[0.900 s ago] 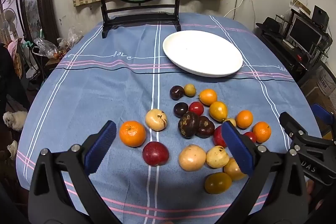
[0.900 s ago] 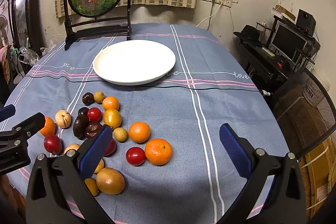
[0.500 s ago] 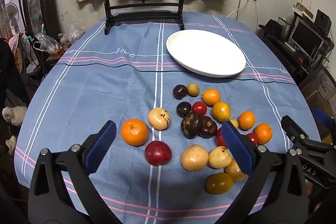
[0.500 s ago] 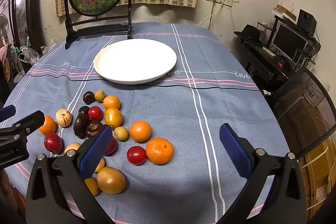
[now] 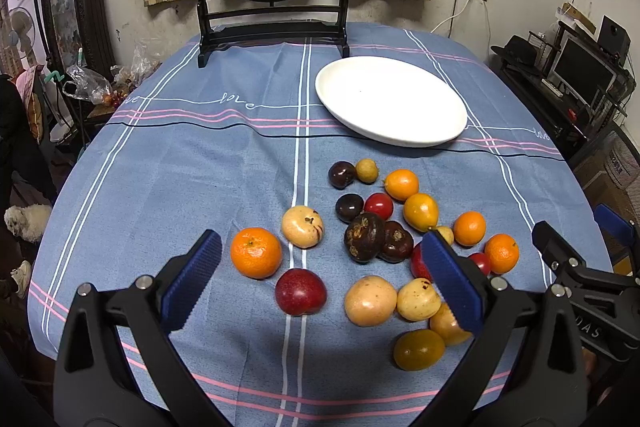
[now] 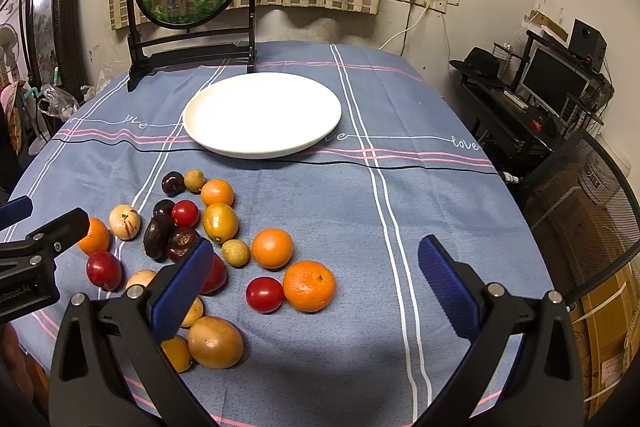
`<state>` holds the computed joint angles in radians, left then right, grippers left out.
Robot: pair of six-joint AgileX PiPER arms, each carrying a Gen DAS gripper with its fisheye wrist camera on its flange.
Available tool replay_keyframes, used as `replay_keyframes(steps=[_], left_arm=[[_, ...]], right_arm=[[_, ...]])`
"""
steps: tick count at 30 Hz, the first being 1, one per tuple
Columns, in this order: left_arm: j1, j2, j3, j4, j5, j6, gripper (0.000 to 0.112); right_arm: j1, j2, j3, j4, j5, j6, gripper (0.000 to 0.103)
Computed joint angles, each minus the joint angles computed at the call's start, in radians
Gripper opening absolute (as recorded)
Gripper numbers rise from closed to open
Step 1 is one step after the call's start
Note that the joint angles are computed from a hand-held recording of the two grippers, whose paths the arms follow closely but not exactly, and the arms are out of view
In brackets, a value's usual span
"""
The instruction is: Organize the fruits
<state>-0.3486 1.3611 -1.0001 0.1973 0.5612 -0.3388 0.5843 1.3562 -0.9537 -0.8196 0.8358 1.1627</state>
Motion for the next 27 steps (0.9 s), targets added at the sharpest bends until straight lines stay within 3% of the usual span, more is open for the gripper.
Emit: replay_keyframes(steps=[27], left_arm=[[-0.003,0.012,-0.002,-0.012,0.005,0.012,0.101]], right_arm=[[-0.001,0.001,0.004,0.008,-0.011,-0.003,0.102]])
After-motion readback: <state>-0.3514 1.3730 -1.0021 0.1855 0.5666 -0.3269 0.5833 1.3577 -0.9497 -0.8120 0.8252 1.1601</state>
